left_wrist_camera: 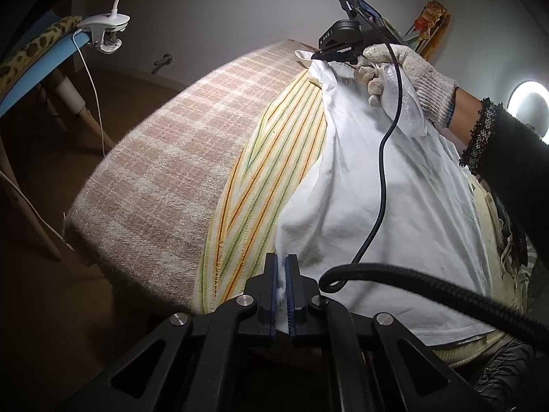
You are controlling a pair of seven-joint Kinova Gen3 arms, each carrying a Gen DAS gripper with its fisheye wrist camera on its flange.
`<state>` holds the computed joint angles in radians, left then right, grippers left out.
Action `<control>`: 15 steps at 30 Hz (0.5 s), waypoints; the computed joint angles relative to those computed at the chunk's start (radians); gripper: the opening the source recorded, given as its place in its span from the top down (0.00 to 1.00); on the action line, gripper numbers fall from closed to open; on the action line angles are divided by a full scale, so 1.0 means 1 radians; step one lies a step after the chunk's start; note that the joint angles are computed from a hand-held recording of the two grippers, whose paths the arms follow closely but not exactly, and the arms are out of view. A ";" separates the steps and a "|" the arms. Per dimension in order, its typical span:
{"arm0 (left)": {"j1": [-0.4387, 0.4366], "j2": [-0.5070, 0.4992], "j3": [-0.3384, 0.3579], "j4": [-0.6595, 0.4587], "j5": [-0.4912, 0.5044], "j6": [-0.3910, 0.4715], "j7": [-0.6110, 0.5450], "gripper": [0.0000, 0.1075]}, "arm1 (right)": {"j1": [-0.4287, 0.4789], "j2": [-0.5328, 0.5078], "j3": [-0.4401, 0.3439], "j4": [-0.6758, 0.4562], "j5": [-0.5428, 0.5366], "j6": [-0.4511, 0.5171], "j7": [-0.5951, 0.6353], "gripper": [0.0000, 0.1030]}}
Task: Fold small clothes
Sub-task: 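Hold the hem with the left gripper while the right gripper grasps the shoulder edge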
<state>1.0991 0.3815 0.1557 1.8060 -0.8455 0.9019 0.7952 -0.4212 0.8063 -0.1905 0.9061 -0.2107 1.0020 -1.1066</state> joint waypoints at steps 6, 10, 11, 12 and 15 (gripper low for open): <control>0.023 -0.002 0.003 -0.010 -0.060 0.020 0.022 0.99 | 0.102 -0.002 -0.062 -0.006 -0.103 0.009 0.089 0.95; 0.020 0.007 0.007 -0.034 -0.068 0.029 -0.013 0.99 | 0.130 0.010 -0.055 -0.036 -0.145 0.032 0.087 0.96; 0.021 0.005 0.006 -0.033 -0.073 0.026 -0.012 0.99 | 0.141 0.011 -0.059 -0.038 -0.157 0.034 0.091 0.96; 0.024 0.004 0.004 -0.034 -0.081 0.024 -0.010 0.99 | 0.154 0.013 -0.066 -0.041 -0.173 0.039 0.099 0.96; 0.026 0.003 0.005 -0.039 -0.100 0.017 -0.017 0.99 | 0.193 0.009 -0.077 -0.035 -0.214 0.046 0.119 0.96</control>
